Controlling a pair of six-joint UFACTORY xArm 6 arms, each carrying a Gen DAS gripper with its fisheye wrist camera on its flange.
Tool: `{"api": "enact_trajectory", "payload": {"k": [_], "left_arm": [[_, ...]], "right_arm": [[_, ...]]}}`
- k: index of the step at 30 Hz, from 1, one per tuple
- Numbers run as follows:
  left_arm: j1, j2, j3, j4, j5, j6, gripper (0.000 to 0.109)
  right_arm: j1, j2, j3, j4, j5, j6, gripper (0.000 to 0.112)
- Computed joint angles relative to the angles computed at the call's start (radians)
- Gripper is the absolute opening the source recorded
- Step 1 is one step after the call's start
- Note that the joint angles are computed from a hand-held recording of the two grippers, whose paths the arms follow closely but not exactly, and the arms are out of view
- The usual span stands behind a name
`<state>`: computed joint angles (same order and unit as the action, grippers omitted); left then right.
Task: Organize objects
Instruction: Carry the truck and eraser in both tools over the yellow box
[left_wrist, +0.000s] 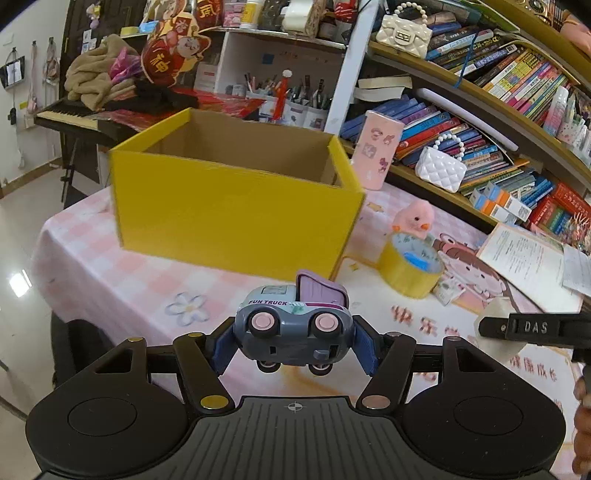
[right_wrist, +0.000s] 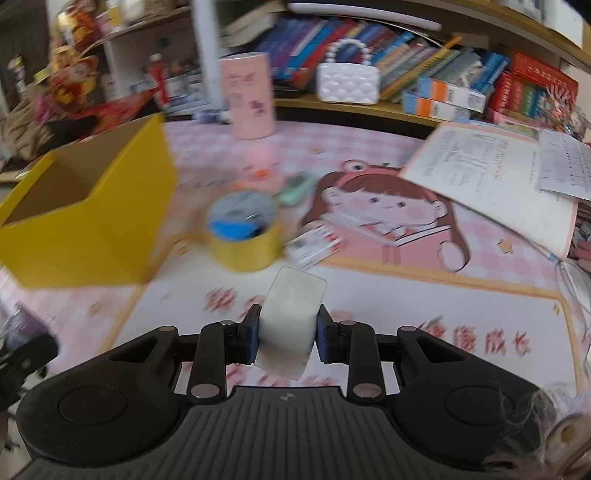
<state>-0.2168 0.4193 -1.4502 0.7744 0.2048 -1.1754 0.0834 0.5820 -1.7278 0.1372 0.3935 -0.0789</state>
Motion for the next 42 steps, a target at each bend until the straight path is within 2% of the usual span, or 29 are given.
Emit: {"api": "enact_trajectory", "payload": {"k": [5, 8, 11, 14, 20, 26, 35, 42], "left_arm": [[0.040, -0.110, 0.149, 0.033, -0.044, 0.005, 0.064], [0.058, -0.164, 0.217, 0.029, -0.039, 0.032, 0.064], [0.083, -0.212, 0.271, 0.068, -0.054, 0.012, 0.064], [0.109, -0.255, 0.320, 0.123, -0.073, -0.013, 0.064], [0.149, -0.329, 0.417, 0.145, -0.095, -0.003, 0.064], [0.198, -0.371, 0.465, 0.213, -0.142, -0.042, 0.064], [0.225, -0.365, 0.490, 0.035, -0.219, 0.174, 0.064], [0.200, -0.335, 0.480, -0.201, -0.244, 0.420, 0.064]], "right_arm": [[0.068, -0.133, 0.207, -0.003, -0.063, -0.004, 0.027], [0.115, -0.191, 0.296, -0.005, -0.078, -0.012, 0.027], [0.152, -0.228, 0.359, -0.077, -0.090, 0.037, 0.027], [0.185, -0.248, 0.390, -0.085, -0.090, 0.065, 0.027], [0.247, -0.274, 0.434, -0.062, -0.122, 0.052, 0.027], [0.286, -0.282, 0.445, -0.129, -0.137, 0.126, 0.027], [0.298, -0.280, 0.428, -0.295, -0.130, 0.317, 0.027], [0.305, -0.262, 0.393, -0.334, -0.104, 0.367, 0.027]]}}
